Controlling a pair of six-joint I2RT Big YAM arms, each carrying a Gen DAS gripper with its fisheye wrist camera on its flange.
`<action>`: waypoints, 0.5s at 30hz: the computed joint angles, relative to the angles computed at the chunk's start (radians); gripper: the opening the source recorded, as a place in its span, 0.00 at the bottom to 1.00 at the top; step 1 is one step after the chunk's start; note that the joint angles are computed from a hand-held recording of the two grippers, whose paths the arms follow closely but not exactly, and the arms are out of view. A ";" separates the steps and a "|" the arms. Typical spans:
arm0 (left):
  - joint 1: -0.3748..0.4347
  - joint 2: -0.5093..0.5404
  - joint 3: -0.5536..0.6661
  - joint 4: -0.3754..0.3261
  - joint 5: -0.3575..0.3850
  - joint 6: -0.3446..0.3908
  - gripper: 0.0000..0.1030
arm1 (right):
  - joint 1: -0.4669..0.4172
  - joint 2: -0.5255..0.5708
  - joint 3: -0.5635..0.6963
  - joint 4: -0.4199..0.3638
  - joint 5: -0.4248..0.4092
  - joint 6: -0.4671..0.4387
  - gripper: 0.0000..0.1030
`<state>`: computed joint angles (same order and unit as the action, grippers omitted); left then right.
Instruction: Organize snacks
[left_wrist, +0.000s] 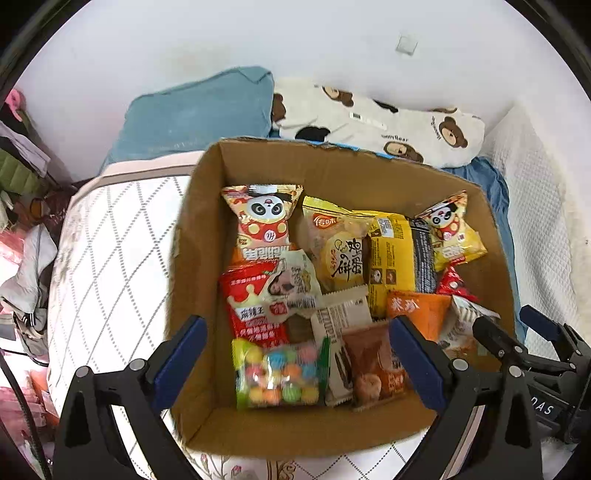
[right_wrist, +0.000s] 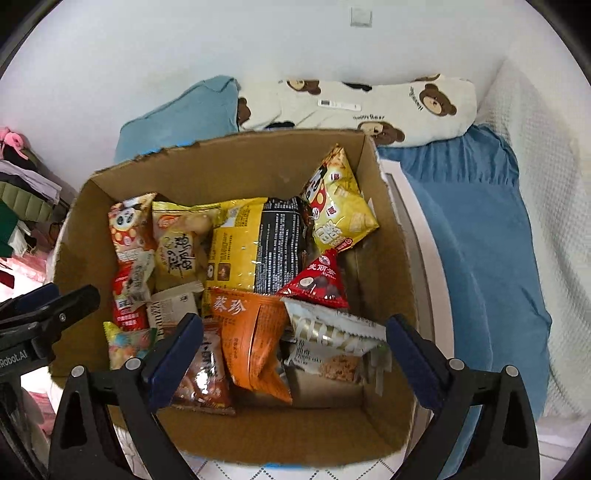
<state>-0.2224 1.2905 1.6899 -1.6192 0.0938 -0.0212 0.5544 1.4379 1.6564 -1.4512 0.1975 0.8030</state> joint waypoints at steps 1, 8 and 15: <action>0.002 -0.016 -0.005 0.001 0.001 -0.003 0.98 | 0.009 -0.009 -0.002 -0.003 0.011 0.006 0.98; 0.009 -0.144 -0.048 0.007 -0.021 -0.009 0.98 | 0.116 -0.093 -0.002 -0.042 0.130 0.079 0.98; 0.017 -0.260 -0.063 -0.013 -0.047 -0.001 0.98 | 0.252 -0.141 0.032 -0.117 0.253 0.174 0.99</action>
<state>-0.2056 1.0304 1.6265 -1.6323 0.0469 -0.0219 0.8060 1.2973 1.6888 -1.5678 0.4500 0.9766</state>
